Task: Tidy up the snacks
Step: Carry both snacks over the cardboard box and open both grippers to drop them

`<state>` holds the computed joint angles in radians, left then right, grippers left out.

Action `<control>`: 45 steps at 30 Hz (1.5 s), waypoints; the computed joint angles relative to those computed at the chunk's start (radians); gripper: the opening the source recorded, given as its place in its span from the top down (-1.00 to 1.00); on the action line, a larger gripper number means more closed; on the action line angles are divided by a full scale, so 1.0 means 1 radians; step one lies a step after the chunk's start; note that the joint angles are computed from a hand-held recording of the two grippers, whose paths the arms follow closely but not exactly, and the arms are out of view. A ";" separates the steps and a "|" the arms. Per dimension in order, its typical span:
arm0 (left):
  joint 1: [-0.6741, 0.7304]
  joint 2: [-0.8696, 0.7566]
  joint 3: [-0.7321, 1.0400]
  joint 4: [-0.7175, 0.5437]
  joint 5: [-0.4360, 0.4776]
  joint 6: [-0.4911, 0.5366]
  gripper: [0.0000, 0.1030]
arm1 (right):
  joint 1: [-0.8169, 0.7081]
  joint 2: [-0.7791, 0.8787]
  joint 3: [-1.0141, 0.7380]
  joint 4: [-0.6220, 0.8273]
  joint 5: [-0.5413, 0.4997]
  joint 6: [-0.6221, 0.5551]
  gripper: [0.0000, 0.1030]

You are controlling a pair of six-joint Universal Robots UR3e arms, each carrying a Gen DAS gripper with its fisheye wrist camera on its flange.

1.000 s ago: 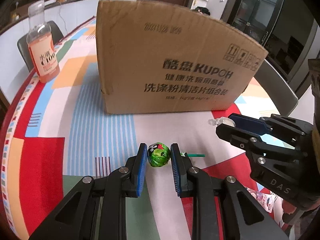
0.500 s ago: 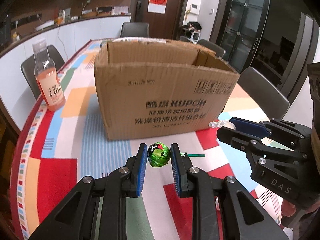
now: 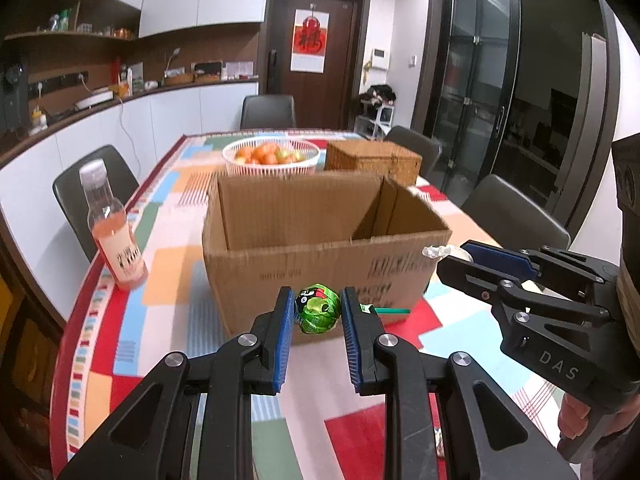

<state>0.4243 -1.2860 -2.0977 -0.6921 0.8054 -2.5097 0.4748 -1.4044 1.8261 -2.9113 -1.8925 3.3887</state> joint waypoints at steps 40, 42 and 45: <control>-0.322 -0.622 0.687 0.100 0.317 -0.272 0.53 | -0.258 0.227 -0.410 0.209 0.189 -0.074 0.48; -0.332 -0.639 0.707 0.085 0.335 -0.275 0.52 | -0.258 0.244 -0.423 0.223 0.193 -0.076 0.48; -0.344 -0.652 0.717 0.073 0.365 -0.274 0.46 | -0.255 0.262 -0.441 0.241 0.190 -0.076 0.48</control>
